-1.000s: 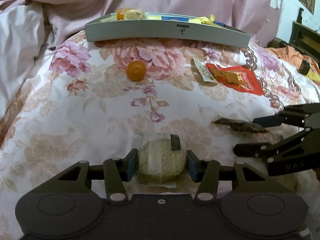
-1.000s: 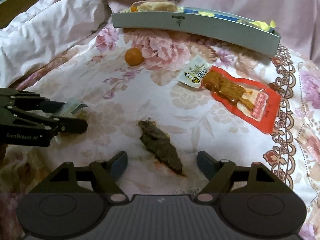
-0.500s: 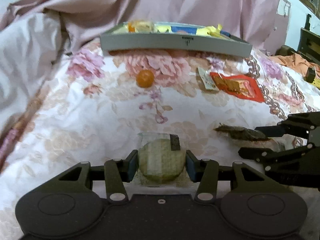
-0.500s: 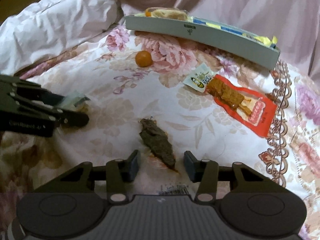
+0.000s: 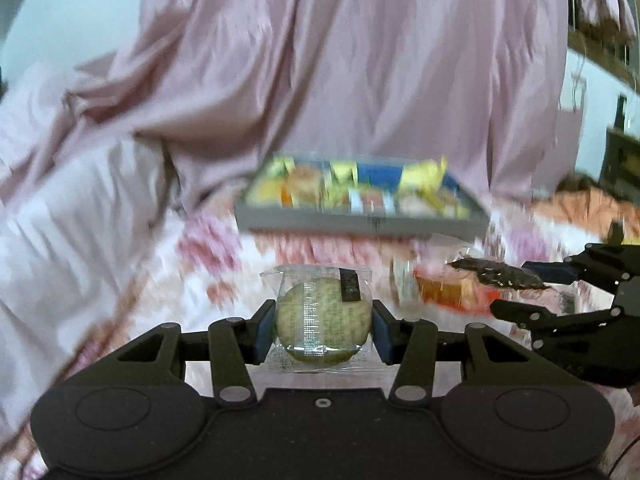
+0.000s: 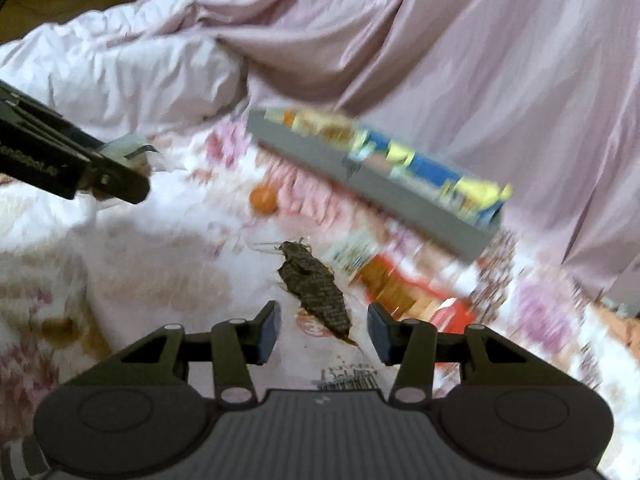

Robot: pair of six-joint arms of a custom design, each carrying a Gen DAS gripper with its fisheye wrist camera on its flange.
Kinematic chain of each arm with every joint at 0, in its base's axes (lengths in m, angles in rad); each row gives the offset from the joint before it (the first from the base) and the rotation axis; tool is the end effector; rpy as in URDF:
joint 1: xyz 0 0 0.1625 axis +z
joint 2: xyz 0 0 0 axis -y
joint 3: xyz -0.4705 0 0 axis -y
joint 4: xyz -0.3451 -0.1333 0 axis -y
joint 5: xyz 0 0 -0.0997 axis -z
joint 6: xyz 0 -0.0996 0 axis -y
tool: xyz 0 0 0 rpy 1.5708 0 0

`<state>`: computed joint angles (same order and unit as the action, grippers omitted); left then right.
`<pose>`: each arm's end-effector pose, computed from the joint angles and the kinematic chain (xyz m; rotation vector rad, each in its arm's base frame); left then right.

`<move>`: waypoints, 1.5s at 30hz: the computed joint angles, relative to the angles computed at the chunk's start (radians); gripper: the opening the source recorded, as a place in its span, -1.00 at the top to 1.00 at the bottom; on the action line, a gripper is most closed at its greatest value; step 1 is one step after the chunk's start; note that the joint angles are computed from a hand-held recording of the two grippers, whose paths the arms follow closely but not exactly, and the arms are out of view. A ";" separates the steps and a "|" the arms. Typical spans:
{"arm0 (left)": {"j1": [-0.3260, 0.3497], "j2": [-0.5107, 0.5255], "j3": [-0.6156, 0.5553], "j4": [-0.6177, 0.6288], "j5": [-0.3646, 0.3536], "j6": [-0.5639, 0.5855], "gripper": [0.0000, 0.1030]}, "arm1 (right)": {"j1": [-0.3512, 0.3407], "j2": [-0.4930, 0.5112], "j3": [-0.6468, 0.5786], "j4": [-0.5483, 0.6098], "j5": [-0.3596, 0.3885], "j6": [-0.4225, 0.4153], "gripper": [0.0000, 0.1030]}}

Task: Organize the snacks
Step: 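Lift the round cracker with the left tool while the right tool closes on the brown snack, then carry the round cracker in the left tool and brown snack in the right tool over the grey tray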

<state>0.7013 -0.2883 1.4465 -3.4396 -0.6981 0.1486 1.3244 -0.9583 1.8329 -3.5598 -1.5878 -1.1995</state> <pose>-0.4048 -0.6162 -0.0034 0.7741 2.2043 -1.1779 -0.0248 -0.6384 0.3283 0.9956 -1.9539 1.0122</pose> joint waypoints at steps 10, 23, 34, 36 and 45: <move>-0.130 -0.068 0.054 -0.112 0.072 0.004 0.02 | 0.104 -0.174 0.014 0.074 0.064 -0.137 -0.02; -0.253 -0.109 0.039 -0.064 0.139 -0.075 0.01 | 0.159 -0.362 0.146 0.011 0.117 -0.177 -0.02; -0.249 -0.075 -0.128 -0.033 0.189 0.009 0.01 | 0.223 -0.381 0.004 0.137 0.140 -0.225 -0.03; -0.233 -0.063 -0.163 -0.023 0.187 0.021 0.01 | 0.237 -0.363 -0.037 0.161 0.148 -0.210 -0.03; -0.108 0.047 -0.429 0.102 0.122 0.050 0.01 | 0.228 -0.221 -0.208 0.217 0.256 -0.092 -0.03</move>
<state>0.5937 -0.2412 1.0180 -3.3376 -0.5764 0.1987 1.5520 -1.1791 1.6253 -3.3430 -1.3322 -1.2913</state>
